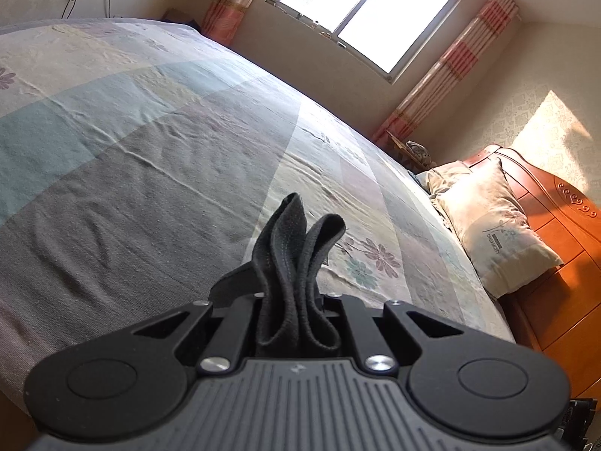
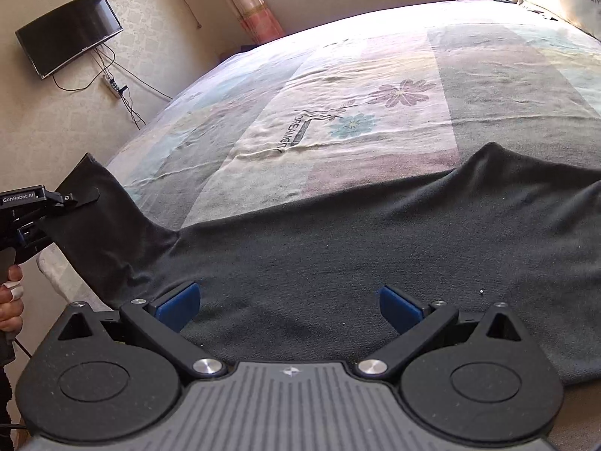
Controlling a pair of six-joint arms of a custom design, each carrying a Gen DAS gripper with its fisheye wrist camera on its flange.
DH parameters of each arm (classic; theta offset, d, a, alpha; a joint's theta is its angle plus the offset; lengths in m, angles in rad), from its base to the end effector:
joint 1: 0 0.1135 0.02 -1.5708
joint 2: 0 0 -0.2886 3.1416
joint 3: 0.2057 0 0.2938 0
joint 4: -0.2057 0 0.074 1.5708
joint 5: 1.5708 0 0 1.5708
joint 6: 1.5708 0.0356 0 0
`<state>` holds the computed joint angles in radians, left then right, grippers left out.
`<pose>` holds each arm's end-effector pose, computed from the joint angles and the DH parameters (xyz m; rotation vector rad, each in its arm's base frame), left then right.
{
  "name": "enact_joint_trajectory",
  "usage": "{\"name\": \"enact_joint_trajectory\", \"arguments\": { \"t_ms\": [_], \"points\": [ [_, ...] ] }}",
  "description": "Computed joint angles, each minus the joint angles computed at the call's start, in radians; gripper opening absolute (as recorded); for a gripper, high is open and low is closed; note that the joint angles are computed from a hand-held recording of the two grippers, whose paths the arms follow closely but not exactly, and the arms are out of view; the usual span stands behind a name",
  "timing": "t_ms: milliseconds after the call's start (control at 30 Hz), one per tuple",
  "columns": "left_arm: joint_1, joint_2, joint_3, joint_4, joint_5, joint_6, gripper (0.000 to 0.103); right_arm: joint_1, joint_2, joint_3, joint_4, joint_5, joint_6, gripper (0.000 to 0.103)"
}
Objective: Fold clothes
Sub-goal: 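Fold the leg end back over the sweatpants and open the left tool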
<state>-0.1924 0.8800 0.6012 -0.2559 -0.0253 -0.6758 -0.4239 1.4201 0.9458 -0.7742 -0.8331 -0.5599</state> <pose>0.2195 -0.0418 0.2586 -0.5282 2.0782 -0.4894 0.2760 -0.0957 0.2280 -0.3318 2.3577 0.7438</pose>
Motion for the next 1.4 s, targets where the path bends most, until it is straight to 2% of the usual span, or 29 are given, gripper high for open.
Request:
{"name": "enact_joint_trajectory", "arguments": {
  "t_ms": [200,533,800,867,933,1033,1067,1167,1233,1300,1400],
  "points": [
    [-0.112,0.108,0.042,0.024,-0.043,-0.014,0.006,-0.046,0.009,0.008,-0.023,-0.034,-0.035,0.103],
    [-0.221,0.325,0.097,0.082,-0.053,-0.016,0.006,-0.076,0.042,0.021,-0.019,-0.057,-0.02,0.103],
    [-0.212,0.429,0.107,0.108,0.014,-0.025,0.007,-0.075,0.06,0.028,-0.013,-0.052,-0.004,0.103],
    [-0.201,0.427,0.103,0.118,0.046,-0.025,0.011,-0.073,0.062,0.028,-0.014,-0.047,-0.003,0.103],
    [-0.192,0.409,0.098,0.125,0.085,-0.019,0.025,-0.072,0.06,0.027,-0.013,-0.043,-0.002,0.103],
    [-0.188,0.325,0.09,0.126,0.119,0.028,0.04,-0.069,0.056,0.025,-0.013,-0.042,0.004,0.103],
    [-0.183,0.293,0.087,0.122,0.129,0.042,0.041,-0.068,0.054,0.024,-0.013,-0.042,0.007,0.103],
    [-0.154,0.192,0.092,0.079,0.144,0.1,0.052,-0.062,0.049,0.022,-0.014,-0.04,0.012,0.103],
    [-0.14,0.153,0.1,0.018,0.111,0.155,0.06,-0.056,0.043,0.018,-0.017,-0.038,0.011,0.103],
    [-0.114,0.132,0.094,-0.042,0.089,0.188,0.06,-0.049,0.034,0.014,-0.021,-0.038,0.007,0.103],
    [-0.053,0.113,0.032,-0.052,0.16,0.179,0.06,-0.038,0.018,0.006,-0.026,-0.037,-0.001,0.103]
  ]
}}
